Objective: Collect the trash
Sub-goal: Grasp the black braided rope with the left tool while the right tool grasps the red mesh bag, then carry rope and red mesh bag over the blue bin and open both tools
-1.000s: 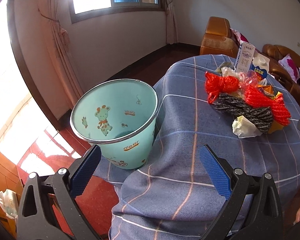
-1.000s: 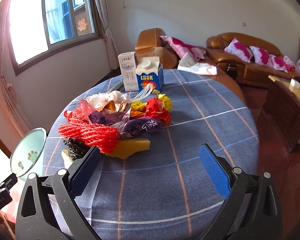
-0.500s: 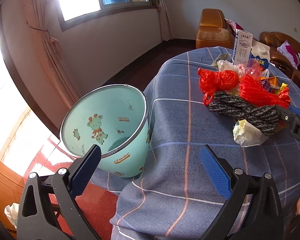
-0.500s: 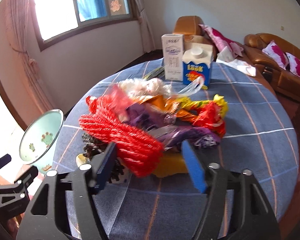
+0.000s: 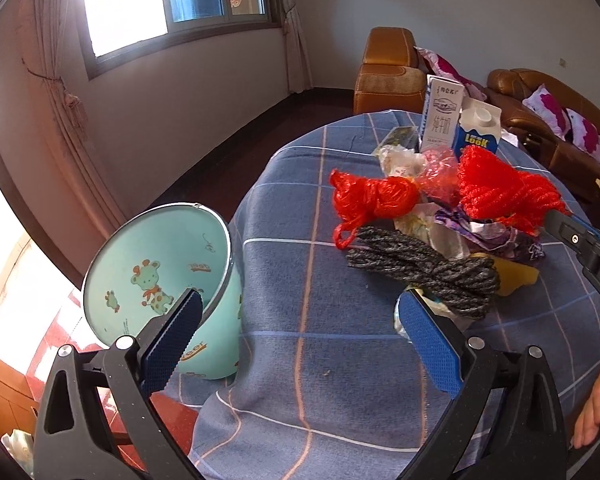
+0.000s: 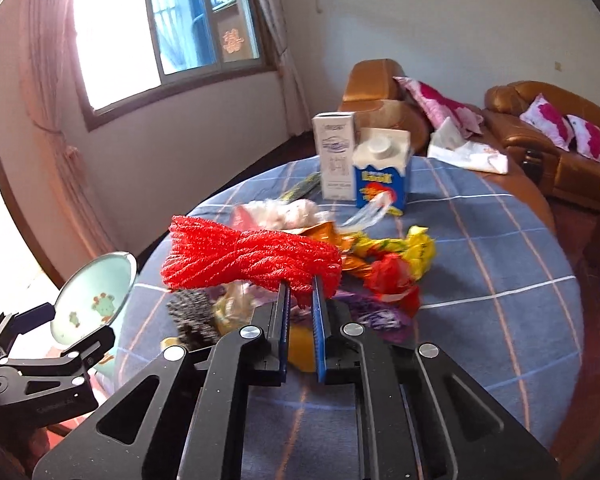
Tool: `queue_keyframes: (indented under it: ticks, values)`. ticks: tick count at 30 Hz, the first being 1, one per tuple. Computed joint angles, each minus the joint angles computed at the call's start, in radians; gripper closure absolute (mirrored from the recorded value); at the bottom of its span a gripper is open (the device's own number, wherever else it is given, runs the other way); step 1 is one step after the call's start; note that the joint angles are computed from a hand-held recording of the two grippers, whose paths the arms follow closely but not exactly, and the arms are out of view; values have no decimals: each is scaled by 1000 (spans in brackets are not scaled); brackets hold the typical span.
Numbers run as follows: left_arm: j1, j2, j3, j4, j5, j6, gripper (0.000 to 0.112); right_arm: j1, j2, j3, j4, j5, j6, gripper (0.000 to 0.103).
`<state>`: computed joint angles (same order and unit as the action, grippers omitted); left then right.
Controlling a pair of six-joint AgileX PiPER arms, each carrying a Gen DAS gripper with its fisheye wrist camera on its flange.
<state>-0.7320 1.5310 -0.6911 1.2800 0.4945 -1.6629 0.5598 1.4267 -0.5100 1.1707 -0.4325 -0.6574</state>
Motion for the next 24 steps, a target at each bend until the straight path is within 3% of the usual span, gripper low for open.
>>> queue_keyframes:
  ticks: [6, 9, 12, 15, 17, 20, 22, 24]
  values:
    - [-21, 48, -94, -82, -98, 116, 23, -25, -16, 32, 125, -94, -74, 92]
    - [-50, 100, -151, -94, -107, 140, 27, -32, -24, 48, 130, -117, -90, 92]
    - [-50, 167, -215, -216, -148, 267, 33, -61, -29, 55, 124, -99, -88, 92]
    - [-38, 232, -266, -373, -157, 424, 54, -76, -38, 70, 113, -84, -67, 92]
    - [-21, 240, -262, -426, -181, 471, 75, -65, -40, 76, 118, -93, -63, 92]
    - [5, 216, -232, -385, -218, 425, 90, -48, -46, 82, 121, -102, -58, 92]
    - [26, 179, -204, -352, -249, 394, 92, -20, -43, 78, 148, -128, -68, 92]
    - [38, 120, -160, -227, -269, 275, 92, -1, -45, 73, 164, -149, -74, 92]
